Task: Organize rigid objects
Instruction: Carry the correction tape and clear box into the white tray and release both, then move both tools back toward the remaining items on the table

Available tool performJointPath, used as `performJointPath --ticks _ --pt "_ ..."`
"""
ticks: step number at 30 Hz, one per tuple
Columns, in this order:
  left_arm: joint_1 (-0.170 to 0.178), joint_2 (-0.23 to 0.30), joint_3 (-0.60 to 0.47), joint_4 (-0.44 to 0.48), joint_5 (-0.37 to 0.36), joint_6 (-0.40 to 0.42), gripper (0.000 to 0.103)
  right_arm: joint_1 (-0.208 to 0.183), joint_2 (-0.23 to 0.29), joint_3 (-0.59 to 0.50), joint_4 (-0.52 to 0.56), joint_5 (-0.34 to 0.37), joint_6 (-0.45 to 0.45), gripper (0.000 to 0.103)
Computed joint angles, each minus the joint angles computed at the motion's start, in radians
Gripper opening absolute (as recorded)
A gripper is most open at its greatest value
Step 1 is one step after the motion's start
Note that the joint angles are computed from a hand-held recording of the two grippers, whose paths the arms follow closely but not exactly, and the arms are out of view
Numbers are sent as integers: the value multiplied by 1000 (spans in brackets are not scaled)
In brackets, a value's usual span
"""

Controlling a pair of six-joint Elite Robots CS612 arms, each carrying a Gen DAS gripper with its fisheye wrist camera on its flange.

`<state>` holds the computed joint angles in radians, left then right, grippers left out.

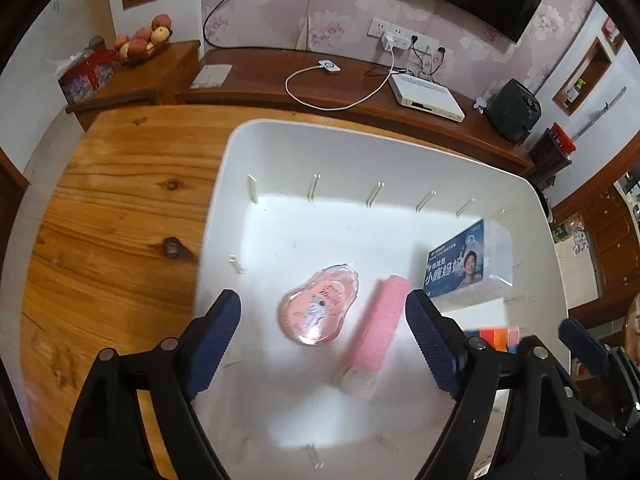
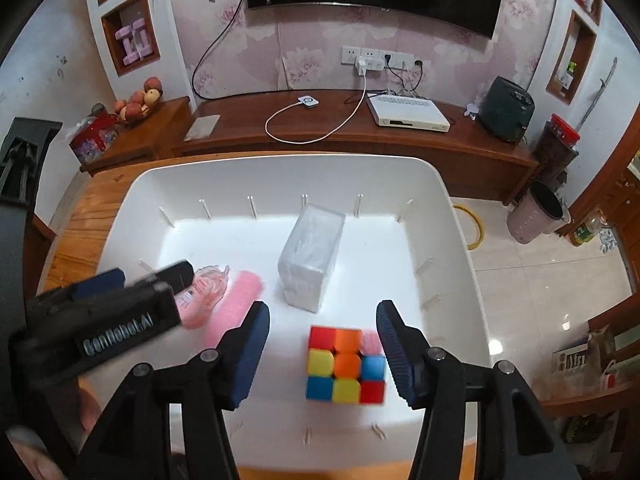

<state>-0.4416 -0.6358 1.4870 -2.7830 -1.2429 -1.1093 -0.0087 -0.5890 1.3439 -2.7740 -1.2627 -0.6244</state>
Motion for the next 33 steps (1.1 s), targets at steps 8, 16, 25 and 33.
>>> performJointPath --ticks 8,16,25,33 --pt "-48 -85 87 9 71 45 87 -43 -82 117 -52 32 -15 57" --pt "-98 -165 184 -47 114 70 87 -87 -164 263 -185 69 -70 57" --pt "-161 -226 291 -82 183 73 87 -143 -229 385 -287 159 -92 57" --pt "-197 -224 359 -102 160 67 87 -188 -242 440 -261 225 -73 57"
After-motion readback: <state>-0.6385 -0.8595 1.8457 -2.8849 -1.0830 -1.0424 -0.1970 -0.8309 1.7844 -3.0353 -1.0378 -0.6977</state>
